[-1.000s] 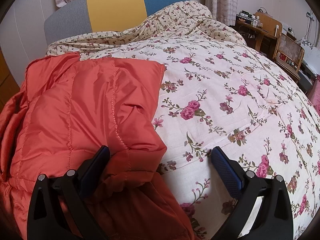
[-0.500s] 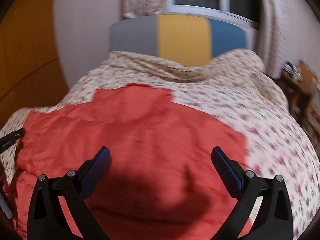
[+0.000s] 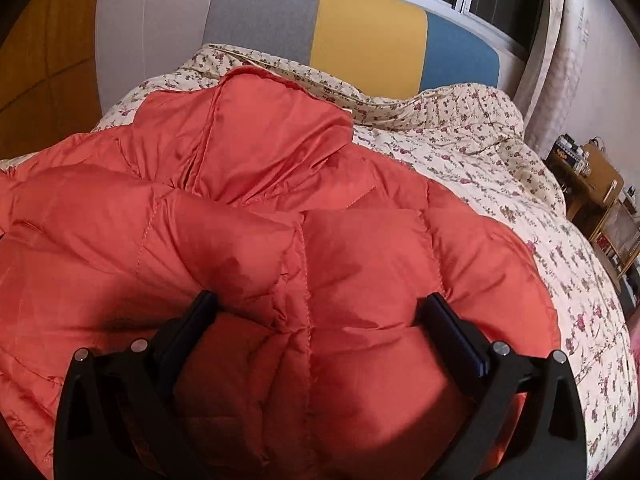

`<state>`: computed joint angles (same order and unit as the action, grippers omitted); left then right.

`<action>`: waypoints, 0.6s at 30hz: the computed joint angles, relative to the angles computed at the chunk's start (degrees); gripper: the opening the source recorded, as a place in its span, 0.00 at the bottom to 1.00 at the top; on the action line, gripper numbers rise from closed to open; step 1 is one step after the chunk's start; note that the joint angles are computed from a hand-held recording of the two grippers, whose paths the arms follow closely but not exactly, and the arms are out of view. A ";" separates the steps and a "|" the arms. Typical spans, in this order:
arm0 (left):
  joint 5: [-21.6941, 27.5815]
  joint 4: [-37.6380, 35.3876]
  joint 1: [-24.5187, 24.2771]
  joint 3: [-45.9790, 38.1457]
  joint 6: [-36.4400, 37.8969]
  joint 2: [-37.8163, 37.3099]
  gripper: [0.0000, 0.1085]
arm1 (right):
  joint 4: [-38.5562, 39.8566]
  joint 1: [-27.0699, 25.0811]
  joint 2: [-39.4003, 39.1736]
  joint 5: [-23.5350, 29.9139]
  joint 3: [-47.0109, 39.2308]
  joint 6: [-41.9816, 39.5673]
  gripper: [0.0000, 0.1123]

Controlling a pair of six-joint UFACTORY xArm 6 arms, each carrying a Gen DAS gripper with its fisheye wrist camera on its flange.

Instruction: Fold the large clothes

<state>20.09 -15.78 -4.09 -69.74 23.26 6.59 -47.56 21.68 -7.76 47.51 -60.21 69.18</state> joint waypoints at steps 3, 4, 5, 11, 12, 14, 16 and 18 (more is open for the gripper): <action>1.19 1.20 0.55 -0.84 -2.14 0.62 0.82 | 1.36 -0.72 -0.83 -1.39 0.89 -0.96 0.90; 1.46 3.61 0.95 -0.96 -5.20 0.77 0.87 | 2.16 -0.72 -1.53 -1.45 1.24 -1.57 0.90; 2.50 3.90 1.46 -1.34 -7.01 0.86 0.92 | 3.45 -0.96 -2.17 -2.02 1.58 -2.63 0.90; 1.41 -4.86 2.96 5.43 -2.92 -8.16 0.92 | 0.93 -0.26 -10.20 -8.27 6.75 4.24 0.90; 0.97 -8.70 2.70 6.56 -0.22 -9.93 0.92 | 1.88 0.06 -10.01 -9.01 6.26 3.46 0.90; -0.27 -15.88 1.14 8.43 6.07 -13.08 0.92 | 5.34 0.99 -7.73 -7.06 3.76 -0.36 0.90; 0.30 -13.57 -0.79 8.23 5.80 -13.45 0.92 | 8.82 1.19 -5.18 -6.35 2.46 -3.85 0.90; 1.29 -9.83 -2.91 7.06 4.44 -12.15 0.92 | 11.67 0.95 -2.96 -6.44 2.12 -7.18 0.90</action>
